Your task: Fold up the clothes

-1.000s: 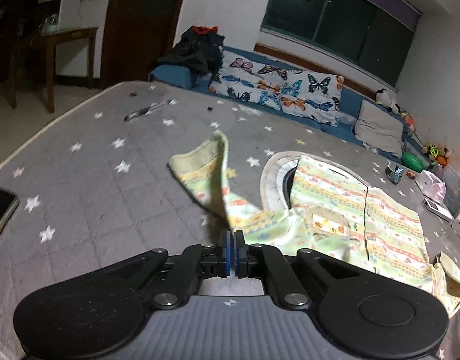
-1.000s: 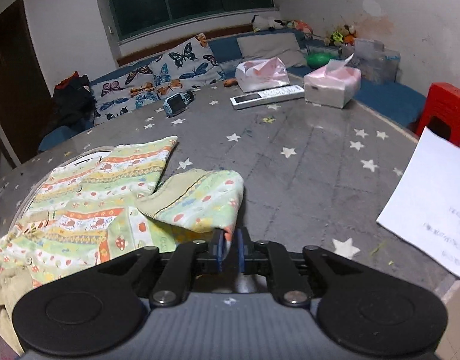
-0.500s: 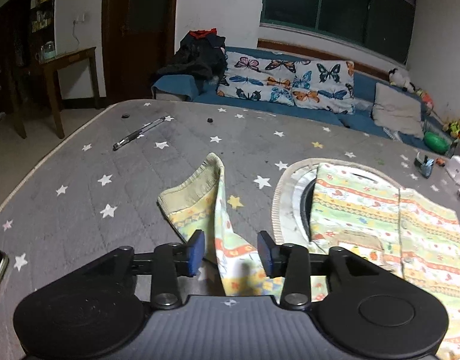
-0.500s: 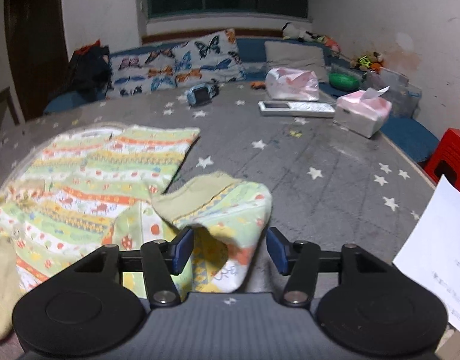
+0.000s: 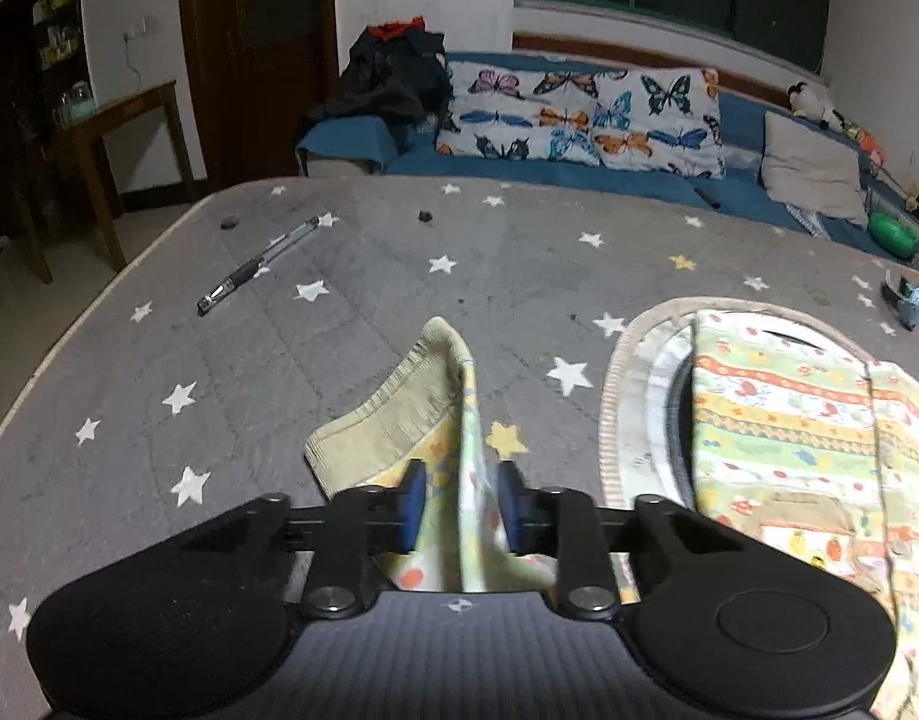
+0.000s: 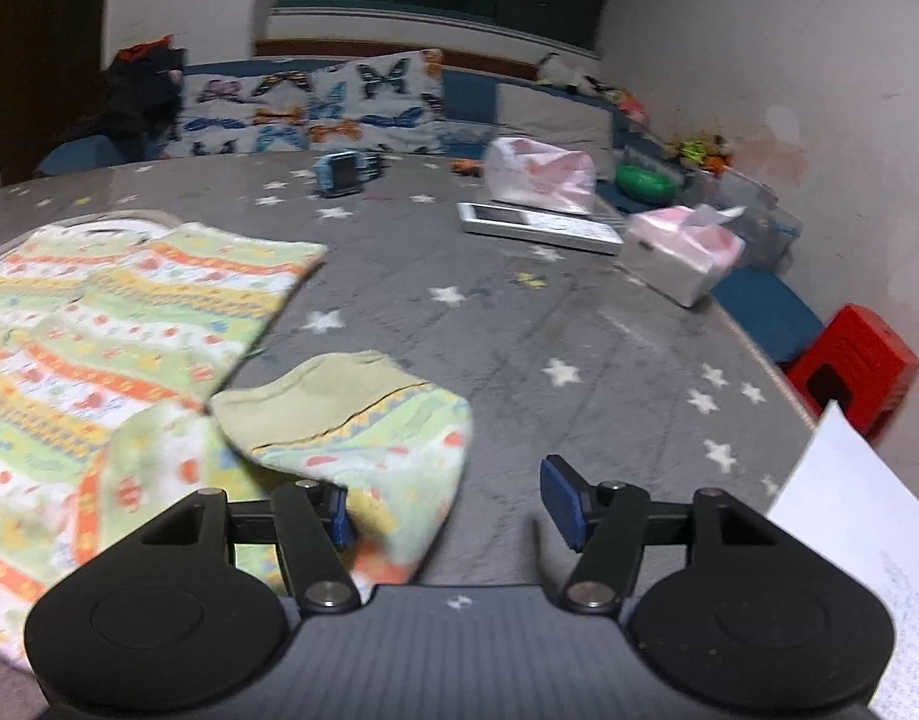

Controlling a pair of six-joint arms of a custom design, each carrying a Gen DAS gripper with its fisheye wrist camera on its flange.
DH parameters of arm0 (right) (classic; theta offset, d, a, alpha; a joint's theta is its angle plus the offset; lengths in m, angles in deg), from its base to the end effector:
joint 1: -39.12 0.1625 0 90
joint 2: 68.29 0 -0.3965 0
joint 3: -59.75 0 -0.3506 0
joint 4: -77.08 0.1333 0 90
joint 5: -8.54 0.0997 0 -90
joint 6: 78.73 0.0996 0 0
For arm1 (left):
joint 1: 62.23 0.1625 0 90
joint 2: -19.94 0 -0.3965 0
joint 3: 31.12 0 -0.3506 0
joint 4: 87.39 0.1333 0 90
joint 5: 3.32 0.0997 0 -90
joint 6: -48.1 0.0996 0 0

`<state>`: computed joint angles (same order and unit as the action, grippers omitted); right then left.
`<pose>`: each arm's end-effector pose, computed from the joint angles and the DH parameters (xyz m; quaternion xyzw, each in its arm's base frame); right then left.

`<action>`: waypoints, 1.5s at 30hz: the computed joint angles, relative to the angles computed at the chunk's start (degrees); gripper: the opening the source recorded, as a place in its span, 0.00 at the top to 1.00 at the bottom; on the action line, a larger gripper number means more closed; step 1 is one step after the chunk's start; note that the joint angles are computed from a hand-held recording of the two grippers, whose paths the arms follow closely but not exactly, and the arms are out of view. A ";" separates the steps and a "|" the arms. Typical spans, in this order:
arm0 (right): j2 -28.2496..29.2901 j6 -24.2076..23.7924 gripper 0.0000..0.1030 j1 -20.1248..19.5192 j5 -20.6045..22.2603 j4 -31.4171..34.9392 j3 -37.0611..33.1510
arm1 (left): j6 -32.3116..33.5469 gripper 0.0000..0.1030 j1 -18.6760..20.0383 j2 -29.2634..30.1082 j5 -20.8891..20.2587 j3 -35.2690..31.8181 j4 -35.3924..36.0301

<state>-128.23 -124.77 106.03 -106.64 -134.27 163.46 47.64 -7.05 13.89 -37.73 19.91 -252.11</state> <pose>-0.1365 -0.5520 0.3411 0.0175 -0.7727 0.4071 0.4868 -0.2552 -0.7443 -0.0429 0.1382 0.8522 -0.3529 0.3607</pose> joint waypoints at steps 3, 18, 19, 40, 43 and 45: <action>-0.23 1.60 0.41 -0.51 -1.07 -0.38 -0.95 | 0.67 0.98 0.42 -0.02 -0.03 -0.33 -0.91; -2.42 5.33 0.34 -1.95 -0.54 0.12 0.16 | -7.79 0.98 -1.86 -14.56 0.17 33.79 -27.89; -2.44 5.10 0.34 -1.81 -0.46 0.22 0.20 | -10.01 0.98 -1.60 -15.10 0.33 34.99 -25.96; -3.91 5.35 0.31 -1.76 4.82 7.02 5.02 | -10.24 0.99 -1.45 -12.87 7.85 33.33 -24.04; -3.54 5.52 0.31 -2.22 5.05 6.88 3.98 | -13.20 0.99 -2.18 -14.65 8.50 37.48 -24.74; -3.20 5.12 0.31 -2.45 5.24 6.89 3.18 | -15.04 0.99 -2.64 -15.82 8.95 40.06 -25.22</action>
<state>-131.43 -119.65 103.59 -101.40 -127.39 166.64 32.61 -9.70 -1.93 -28.78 59.97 -277.33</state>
